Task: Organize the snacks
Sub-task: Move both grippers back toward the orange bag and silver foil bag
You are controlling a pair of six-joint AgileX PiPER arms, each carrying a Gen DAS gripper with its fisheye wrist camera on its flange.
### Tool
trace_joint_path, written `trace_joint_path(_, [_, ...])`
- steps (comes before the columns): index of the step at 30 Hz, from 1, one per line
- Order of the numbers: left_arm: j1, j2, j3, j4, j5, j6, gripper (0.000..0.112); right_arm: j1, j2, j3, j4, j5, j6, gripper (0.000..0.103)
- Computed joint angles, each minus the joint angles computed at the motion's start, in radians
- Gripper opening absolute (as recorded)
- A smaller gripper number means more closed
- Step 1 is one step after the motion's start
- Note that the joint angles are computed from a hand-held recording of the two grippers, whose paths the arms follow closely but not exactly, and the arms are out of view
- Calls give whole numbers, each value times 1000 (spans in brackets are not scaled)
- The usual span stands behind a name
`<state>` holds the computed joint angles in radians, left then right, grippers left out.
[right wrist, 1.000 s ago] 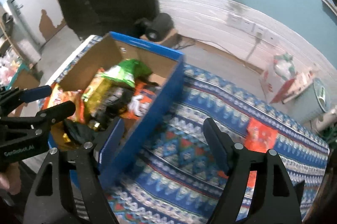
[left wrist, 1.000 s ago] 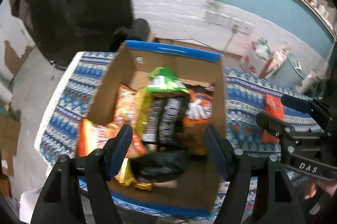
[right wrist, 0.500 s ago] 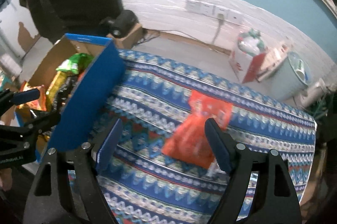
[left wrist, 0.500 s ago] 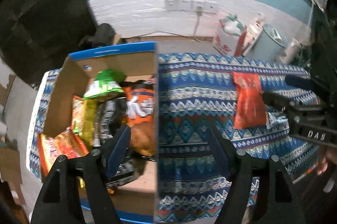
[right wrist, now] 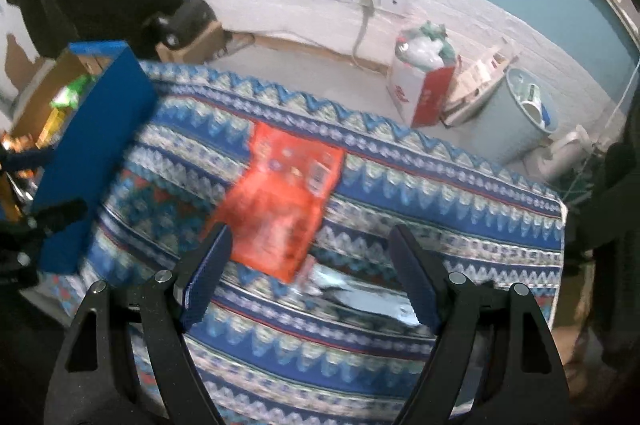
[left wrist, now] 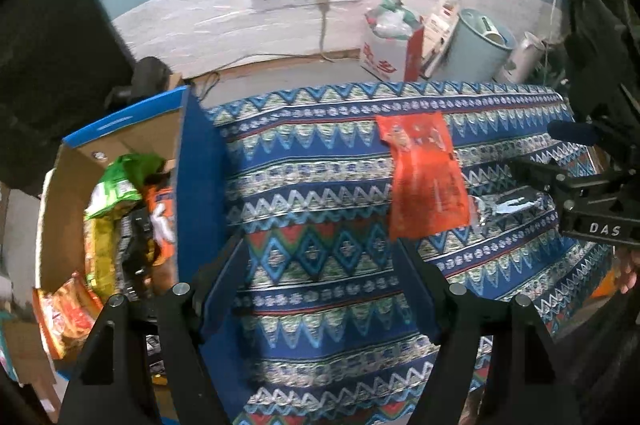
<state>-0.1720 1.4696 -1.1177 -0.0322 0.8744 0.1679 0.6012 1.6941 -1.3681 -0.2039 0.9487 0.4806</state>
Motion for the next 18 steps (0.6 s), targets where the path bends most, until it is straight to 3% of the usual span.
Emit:
trace_joint_path(12, [-95, 177, -17, -3, -46, -23, 79, -126, 119, 139, 145, -15, -414, 81])
trace_joint_path(18, [-102, 261, -47, -17, -70, -41, 79, -120, 164, 168, 93, -53, -470, 80])
